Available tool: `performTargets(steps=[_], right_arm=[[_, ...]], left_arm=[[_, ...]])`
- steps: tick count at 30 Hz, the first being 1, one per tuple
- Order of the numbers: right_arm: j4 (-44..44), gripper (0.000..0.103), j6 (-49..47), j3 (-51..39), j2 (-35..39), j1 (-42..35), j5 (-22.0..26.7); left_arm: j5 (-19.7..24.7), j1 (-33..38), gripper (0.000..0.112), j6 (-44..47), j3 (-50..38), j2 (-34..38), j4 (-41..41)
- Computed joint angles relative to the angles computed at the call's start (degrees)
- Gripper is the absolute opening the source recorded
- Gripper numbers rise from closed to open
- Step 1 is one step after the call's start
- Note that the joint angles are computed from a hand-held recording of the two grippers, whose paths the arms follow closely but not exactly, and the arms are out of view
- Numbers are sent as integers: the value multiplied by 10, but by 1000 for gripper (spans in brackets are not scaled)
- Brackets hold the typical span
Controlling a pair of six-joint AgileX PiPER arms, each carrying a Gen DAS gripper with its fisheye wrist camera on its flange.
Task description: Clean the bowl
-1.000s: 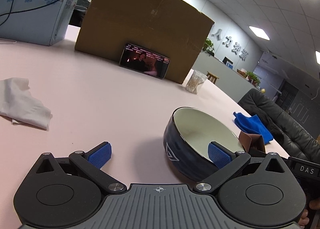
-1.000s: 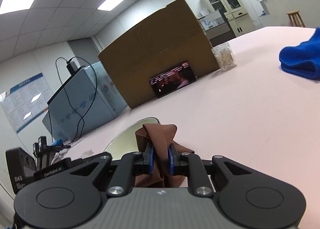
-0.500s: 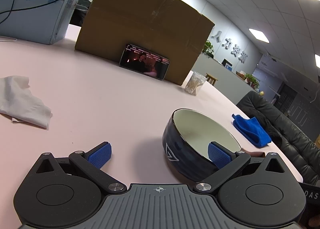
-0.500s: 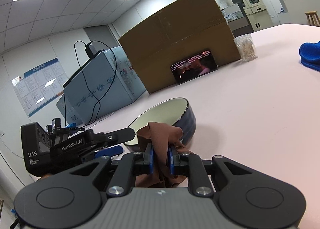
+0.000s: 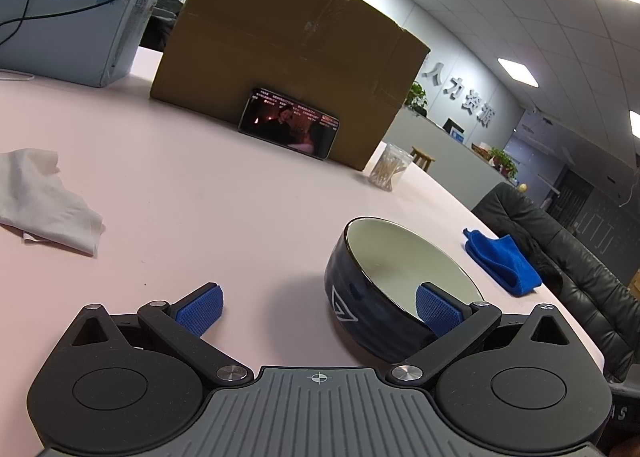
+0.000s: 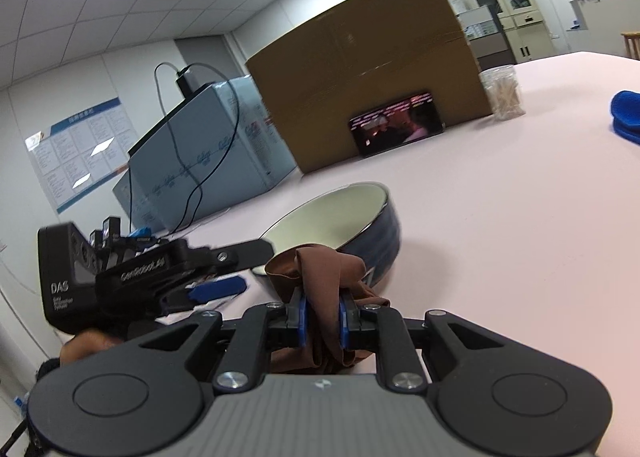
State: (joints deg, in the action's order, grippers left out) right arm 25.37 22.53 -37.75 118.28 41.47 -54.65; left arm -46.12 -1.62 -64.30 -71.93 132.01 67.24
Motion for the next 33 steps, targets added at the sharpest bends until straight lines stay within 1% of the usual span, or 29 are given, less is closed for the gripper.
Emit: performTargets(steps=[3,5,10,13,17,21,25,30,33], right_arm=[[17,18,-19,-10,0,11,11],[18,18,-17,-6,-2,9,9],[69,19,-35,6,-9,14,-3],[76,19,-39,4,-8,13,-3],[69,19,-50,-9,-3,16,11],[74,19,-76,-32,0,20,41],[62,19,-74,-41,3,20,53],[55,19,-66,-37,0,18,52],[83,19,-72,-25,-6,21,38]], left_arm=[[-2,1,103,-2,0,0,1],[-3,2,103,-3,0,0,2],[-5,5,103,-4,-4,4,6],[-5,5,103,-3,-3,4,5],[-5,2,103,1,2,0,1],[-5,2,103,3,4,0,-1],[-5,2,103,2,4,0,0],[-5,2,103,2,3,0,0],[-5,2,103,2,4,0,0]])
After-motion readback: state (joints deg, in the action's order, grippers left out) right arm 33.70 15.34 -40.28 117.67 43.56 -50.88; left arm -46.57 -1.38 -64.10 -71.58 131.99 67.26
